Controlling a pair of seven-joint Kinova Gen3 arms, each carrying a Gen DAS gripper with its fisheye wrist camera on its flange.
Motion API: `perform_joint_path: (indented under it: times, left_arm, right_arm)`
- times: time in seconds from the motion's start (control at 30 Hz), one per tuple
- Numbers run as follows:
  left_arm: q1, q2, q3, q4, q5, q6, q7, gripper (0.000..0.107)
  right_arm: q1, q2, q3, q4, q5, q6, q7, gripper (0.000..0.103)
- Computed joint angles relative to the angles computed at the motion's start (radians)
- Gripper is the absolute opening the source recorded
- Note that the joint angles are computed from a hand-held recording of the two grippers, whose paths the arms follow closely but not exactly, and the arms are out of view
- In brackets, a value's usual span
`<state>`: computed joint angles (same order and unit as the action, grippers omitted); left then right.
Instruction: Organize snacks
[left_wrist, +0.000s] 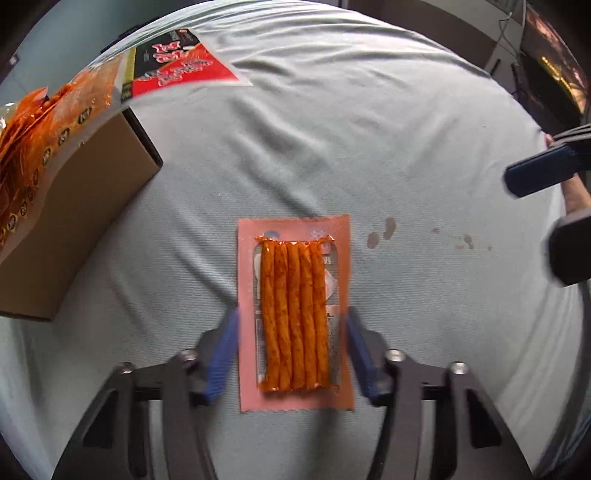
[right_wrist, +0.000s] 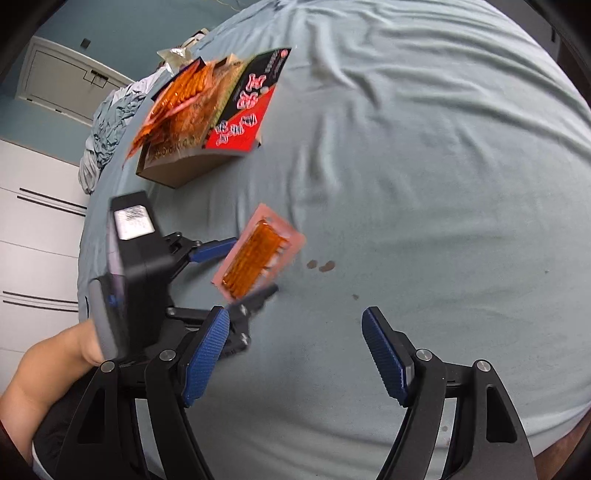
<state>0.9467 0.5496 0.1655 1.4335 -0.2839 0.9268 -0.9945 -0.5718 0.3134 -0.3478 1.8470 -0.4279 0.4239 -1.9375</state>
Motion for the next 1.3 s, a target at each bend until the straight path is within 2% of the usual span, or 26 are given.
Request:
perform_joint_path:
  times: [0.07, 0.17, 0.2, 0.27, 0.33, 0.37, 0.47, 0.53, 0.6, 0.67, 0.73, 0.77, 0.83, 0.87, 0.9, 0.93, 0.97, 1.03, 1.1, 1.2, 1.3]
  left_arm:
    - [-0.007, -0.021, -0.018, 0.013, 0.059, -0.022, -0.028, 0.032]
    - [0.040, -0.037, -0.107, 0.021, 0.156, -0.029, -0.102, 0.031]
    - [0.043, -0.045, -0.112, 0.028, 0.161, -0.031, -0.107, 0.031]
    - [0.018, -0.070, -0.072, 0.046, 0.127, -0.043, -0.099, 0.031]
    - [-0.028, -0.126, 0.000, 0.086, 0.058, -0.081, -0.048, 0.031]
    - [-0.039, -0.160, 0.009, 0.106, 0.025, -0.101, -0.007, 0.031]
    - [-0.053, -0.241, -0.016, 0.135, -0.035, -0.158, 0.110, 0.031]
    - [-0.106, -0.300, 0.000, 0.166, -0.089, -0.210, 0.187, 0.031]
    - [-0.146, -0.328, -0.011, 0.163, -0.150, -0.235, 0.269, 0.032]
    - [-0.180, -0.324, -0.033, 0.130, -0.195, -0.206, 0.350, 0.033]
    - [-0.255, -0.306, 0.002, 0.094, -0.240, -0.136, 0.431, 0.033]
    - [-0.299, -0.278, 0.043, 0.071, -0.258, -0.107, 0.472, 0.034]
    - [-0.373, -0.270, 0.090, 0.078, -0.266, -0.089, 0.524, 0.039]
    - [-0.386, -0.269, 0.090, 0.091, -0.276, -0.101, 0.554, 0.047]
    - [-0.380, -0.271, 0.088, 0.115, -0.301, -0.125, 0.592, 0.060]
    - [-0.356, -0.276, 0.068, 0.139, -0.340, -0.152, 0.628, 0.068]
    - [-0.314, -0.281, 0.029, 0.159, -0.381, -0.173, 0.667, 0.082]
    - [-0.222, -0.294, -0.045, 0.201, -0.462, -0.191, 0.740, 0.089]
    - [-0.129, -0.310, -0.100, 0.212, -0.539, -0.154, 0.784, 0.102]
    - [-0.041, -0.326, -0.138, 0.209, -0.611, -0.091, 0.799, 0.103]
    - [-0.019, -0.365, -0.105, 0.183, -0.596, 0.004, 0.719, 0.103]
  right_arm:
    - [-0.022, 0.013, 0.017, -0.013, 0.027, 0.006, -0.016, 0.074]
    - [-0.013, 0.023, 0.006, -0.014, 0.023, -0.004, -0.005, 0.074]
    - [-0.028, 0.025, 0.016, -0.018, 0.036, -0.009, -0.017, 0.074]
    - [-0.063, 0.018, 0.045, -0.016, 0.077, -0.018, -0.054, 0.074]
    - [-0.070, 0.012, 0.047, -0.010, 0.098, -0.037, -0.067, 0.074]
    - [-0.058, 0.010, 0.036, -0.004, 0.095, -0.044, -0.061, 0.074]
    - [-0.019, 0.016, 0.010, 0.003, 0.067, -0.041, -0.043, 0.074]
    - [0.005, 0.020, -0.009, 0.011, 0.044, -0.043, -0.025, 0.074]
    - [-0.009, 0.017, 0.004, 0.011, 0.053, -0.037, -0.034, 0.074]
    - [-0.021, 0.020, 0.011, 0.005, 0.063, -0.030, -0.041, 0.074]
    - [-0.033, 0.023, 0.016, -0.003, 0.074, -0.025, -0.046, 0.074]
    - [-0.039, 0.025, 0.019, -0.007, 0.081, -0.024, -0.048, 0.074]
    - [-0.069, 0.029, 0.038, -0.019, 0.114, -0.021, -0.065, 0.074]
    - [-0.080, 0.033, 0.044, -0.025, 0.129, -0.021, -0.071, 0.074]
    - [-0.087, 0.039, 0.045, -0.030, 0.138, -0.021, -0.074, 0.074]
    - [-0.091, 0.048, 0.043, -0.039, 0.145, -0.015, -0.074, 0.074]
    - [-0.090, 0.057, 0.040, -0.047, 0.149, -0.009, -0.071, 0.074]
    - [-0.097, 0.073, 0.040, -0.063, 0.158, 0.005, -0.071, 0.074]
    - [-0.113, 0.078, 0.050, -0.075, 0.176, 0.015, -0.080, 0.074]
    - [-0.131, 0.072, 0.060, -0.088, 0.197, 0.030, -0.097, 0.074]
    - [-0.190, 0.034, 0.107, -0.109, 0.250, 0.070, -0.178, 0.074]
